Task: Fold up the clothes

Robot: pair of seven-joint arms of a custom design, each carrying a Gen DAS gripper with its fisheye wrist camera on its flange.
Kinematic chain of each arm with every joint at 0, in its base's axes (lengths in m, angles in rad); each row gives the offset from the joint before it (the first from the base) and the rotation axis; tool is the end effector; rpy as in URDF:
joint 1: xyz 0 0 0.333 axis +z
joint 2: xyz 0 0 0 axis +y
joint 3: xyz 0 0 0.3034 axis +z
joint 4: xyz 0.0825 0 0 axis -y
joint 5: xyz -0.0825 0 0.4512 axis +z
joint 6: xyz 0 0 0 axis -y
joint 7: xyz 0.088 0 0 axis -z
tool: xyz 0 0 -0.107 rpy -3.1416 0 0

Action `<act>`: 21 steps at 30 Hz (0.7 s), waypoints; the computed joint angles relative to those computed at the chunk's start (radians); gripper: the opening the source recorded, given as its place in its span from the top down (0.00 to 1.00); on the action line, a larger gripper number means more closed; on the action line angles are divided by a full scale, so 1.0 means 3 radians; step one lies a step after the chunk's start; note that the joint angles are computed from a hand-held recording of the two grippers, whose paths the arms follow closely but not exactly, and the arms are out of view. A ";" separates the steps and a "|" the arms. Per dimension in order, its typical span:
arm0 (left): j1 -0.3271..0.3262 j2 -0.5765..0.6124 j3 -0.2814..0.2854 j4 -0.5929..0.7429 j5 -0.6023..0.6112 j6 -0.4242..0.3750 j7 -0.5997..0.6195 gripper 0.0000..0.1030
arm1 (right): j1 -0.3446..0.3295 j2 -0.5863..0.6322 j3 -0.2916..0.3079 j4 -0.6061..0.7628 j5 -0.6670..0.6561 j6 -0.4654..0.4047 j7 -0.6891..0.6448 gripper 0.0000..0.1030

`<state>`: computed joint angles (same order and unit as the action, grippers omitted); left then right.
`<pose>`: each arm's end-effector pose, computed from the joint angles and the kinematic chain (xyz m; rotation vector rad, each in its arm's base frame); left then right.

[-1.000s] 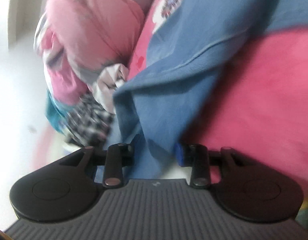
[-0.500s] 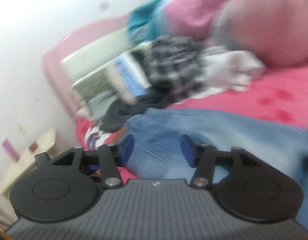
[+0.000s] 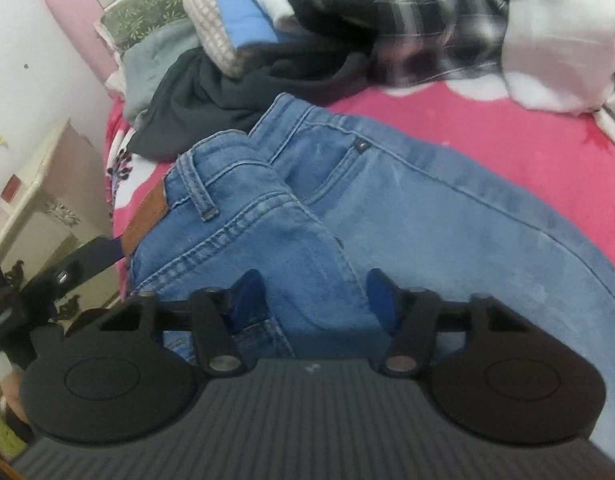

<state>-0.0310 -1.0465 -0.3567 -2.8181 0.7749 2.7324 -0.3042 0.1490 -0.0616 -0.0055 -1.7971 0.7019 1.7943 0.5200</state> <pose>0.3518 -0.1660 0.5189 -2.0823 0.7111 -1.2397 0.6055 0.1428 0.5665 -2.3813 0.6304 0.2195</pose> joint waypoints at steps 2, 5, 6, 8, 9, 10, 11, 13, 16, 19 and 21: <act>0.0046 0.0096 0.0020 0.0025 0.0018 0.0069 0.0014 0.13 | -0.0008 -0.0159 -0.0008 -0.0203 0.0014 0.0185 -0.0032 0.91; 0.0093 0.0143 -0.0009 0.0041 0.0050 0.0109 0.0010 0.14 | -0.0004 -0.0425 -0.0042 -0.0529 0.0178 0.0443 -0.0167 0.97; 0.0103 0.0139 -0.0017 0.0039 0.0061 0.0120 0.0004 0.14 | 0.0013 -0.0519 -0.0045 -0.0634 0.0235 0.0567 -0.0251 0.97; 0.0130 0.0125 -0.0031 0.0031 0.0087 0.0161 -0.0022 0.15 | 0.0061 -0.0733 -0.0057 -0.0839 0.0375 0.0841 -0.0473 0.97; 0.0142 0.0120 -0.0031 0.0028 0.0089 0.0185 -0.0043 0.16 | 0.0093 -0.0807 -0.0063 -0.0903 0.0439 0.0981 -0.0588 0.97; 0.0154 0.0115 -0.0029 0.0027 0.0088 0.0208 -0.0065 0.17 | 0.0129 -0.0870 -0.0069 -0.0955 0.0505 0.1120 -0.0705 0.97; 0.0161 0.0120 -0.0018 0.0034 0.0083 0.0232 -0.0073 0.17 | 0.0163 -0.0911 -0.0061 -0.0981 0.0527 0.1265 -0.0820 0.97; 0.0182 0.0160 -0.0004 0.0086 0.0089 0.0250 -0.0034 0.17 | 0.0228 -0.0918 -0.0046 -0.0962 0.0510 0.1457 -0.0987 0.97; 0.0229 0.0255 0.0008 0.0200 0.0143 0.0261 0.0108 0.17 | 0.0325 -0.0874 -0.0028 -0.0908 0.0487 0.1707 -0.1268 0.97; 0.0283 0.0339 -0.0032 0.0263 0.0170 0.0272 0.0117 0.17 | 0.0403 -0.0782 0.0023 -0.0920 0.0432 0.1989 -0.1491 0.97; 0.0282 0.0357 -0.0041 0.0254 0.0174 0.0286 0.0098 0.17 | 0.0444 -0.0720 0.0050 -0.0962 0.0396 0.2150 -0.1594 0.97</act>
